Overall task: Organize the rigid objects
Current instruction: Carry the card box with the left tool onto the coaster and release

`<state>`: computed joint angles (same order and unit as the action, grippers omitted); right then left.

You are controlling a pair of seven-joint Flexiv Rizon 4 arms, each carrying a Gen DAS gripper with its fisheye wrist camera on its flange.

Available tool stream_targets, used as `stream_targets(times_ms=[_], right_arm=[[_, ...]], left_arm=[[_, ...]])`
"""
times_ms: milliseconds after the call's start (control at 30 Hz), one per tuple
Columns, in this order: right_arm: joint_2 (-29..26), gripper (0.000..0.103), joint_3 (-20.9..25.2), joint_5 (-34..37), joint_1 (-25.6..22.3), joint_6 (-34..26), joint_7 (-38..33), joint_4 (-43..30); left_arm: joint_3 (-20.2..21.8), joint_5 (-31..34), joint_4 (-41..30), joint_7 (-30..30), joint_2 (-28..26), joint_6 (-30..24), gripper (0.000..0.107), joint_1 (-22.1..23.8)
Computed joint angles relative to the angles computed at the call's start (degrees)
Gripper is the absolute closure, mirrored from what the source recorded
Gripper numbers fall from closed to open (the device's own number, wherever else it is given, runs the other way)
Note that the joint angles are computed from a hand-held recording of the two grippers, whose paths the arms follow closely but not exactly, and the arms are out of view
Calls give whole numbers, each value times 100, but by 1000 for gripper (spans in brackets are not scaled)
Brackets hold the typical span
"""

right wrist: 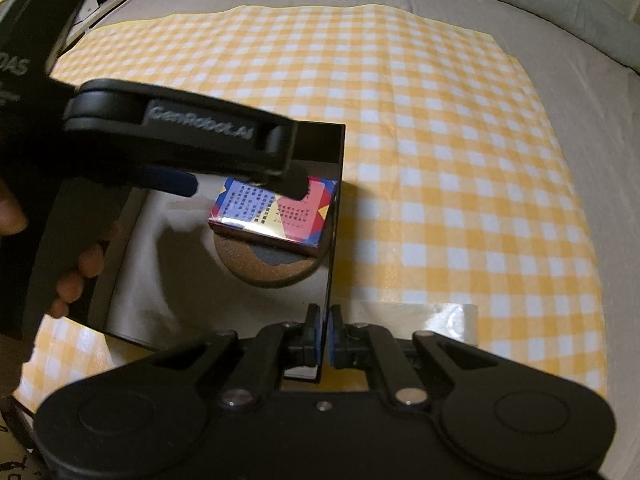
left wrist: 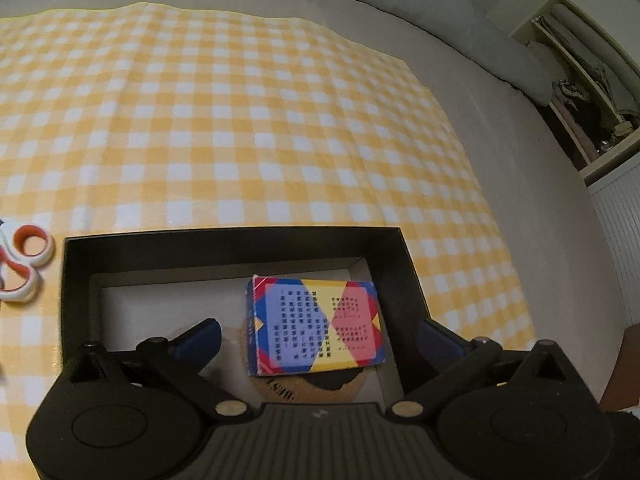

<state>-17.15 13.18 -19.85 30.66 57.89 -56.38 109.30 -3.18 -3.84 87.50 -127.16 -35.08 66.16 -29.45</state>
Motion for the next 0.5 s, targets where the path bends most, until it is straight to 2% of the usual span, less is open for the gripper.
stream_targets(times_ms=[133,500], right_arm=[[-10,99,-11,-53,33,-14,46,-1],[-24,99,-23,-71,41,-18,105,-19]], left_arm=[[-31,7,246,57,226,58,4,33],[141,537,860,101,940,-20,4,-8]])
